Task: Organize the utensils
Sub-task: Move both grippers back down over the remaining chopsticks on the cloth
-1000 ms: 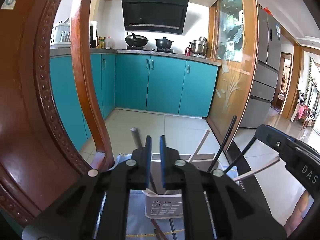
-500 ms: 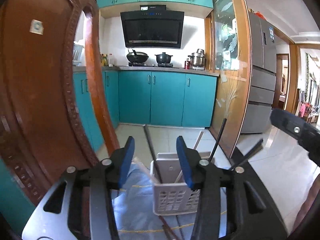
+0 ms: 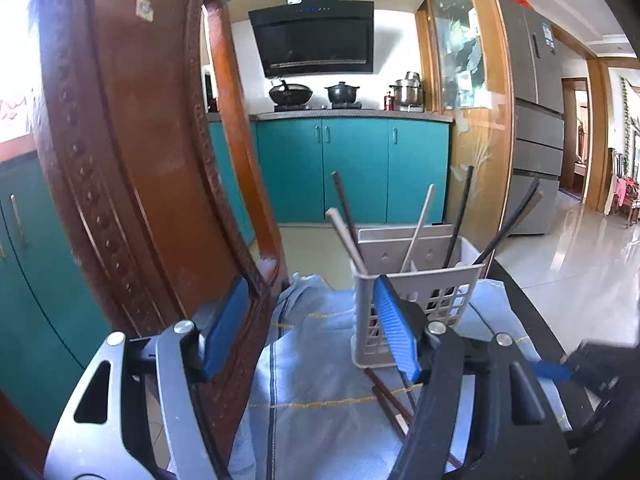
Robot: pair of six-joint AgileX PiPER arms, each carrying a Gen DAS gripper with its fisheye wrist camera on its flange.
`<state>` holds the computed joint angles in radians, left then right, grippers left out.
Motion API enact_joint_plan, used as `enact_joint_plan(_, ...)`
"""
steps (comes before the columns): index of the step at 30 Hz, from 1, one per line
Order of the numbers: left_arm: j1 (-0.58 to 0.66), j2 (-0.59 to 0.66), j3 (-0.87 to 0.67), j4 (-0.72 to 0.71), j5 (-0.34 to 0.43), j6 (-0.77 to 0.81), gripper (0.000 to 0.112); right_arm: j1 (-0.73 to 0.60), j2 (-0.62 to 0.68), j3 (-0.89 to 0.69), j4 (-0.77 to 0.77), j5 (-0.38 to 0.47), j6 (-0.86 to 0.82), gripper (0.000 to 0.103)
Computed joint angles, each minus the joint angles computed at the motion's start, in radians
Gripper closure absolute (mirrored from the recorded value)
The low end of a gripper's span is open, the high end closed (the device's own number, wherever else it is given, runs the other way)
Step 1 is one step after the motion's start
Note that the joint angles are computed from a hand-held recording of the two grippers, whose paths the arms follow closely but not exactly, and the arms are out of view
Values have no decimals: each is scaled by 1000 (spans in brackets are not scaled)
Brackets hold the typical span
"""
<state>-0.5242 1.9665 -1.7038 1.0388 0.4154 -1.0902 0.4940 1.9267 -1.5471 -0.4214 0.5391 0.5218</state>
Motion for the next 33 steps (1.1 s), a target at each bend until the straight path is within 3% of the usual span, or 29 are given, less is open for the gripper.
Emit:
enact_joint_plan(2, 10, -2, -4, -51, -2, 36, 46, -7, 68, -78, 97, 80, -90, 50)
enact_joint_plan(5, 26, -5, -7, -112, -11, 73, 44, 0, 156, -164, 123, 165, -104, 50)
enact_joint_plan(10, 33, -9, -1, -128, -10, 85, 42, 11, 248, -251, 163, 237, -132, 50)
enact_joint_plan(15, 28, -6, -4, -130, 4, 97, 42, 29, 258, -260, 161, 222, -112, 52)
enact_joint_plan(18, 26, -9, 2, -118, 9, 91, 41, 11, 255, -262, 259, 215, -155, 64)
enact_joint_plan(29, 23, -12, 28, -103, 25, 68, 39, -12, 248, -246, 341, 203, -192, 64)
enact_joint_plan(33, 19, -12, 30, -106, 31, 74, 38, 17, 248, -246, 250, 211, -138, 66)
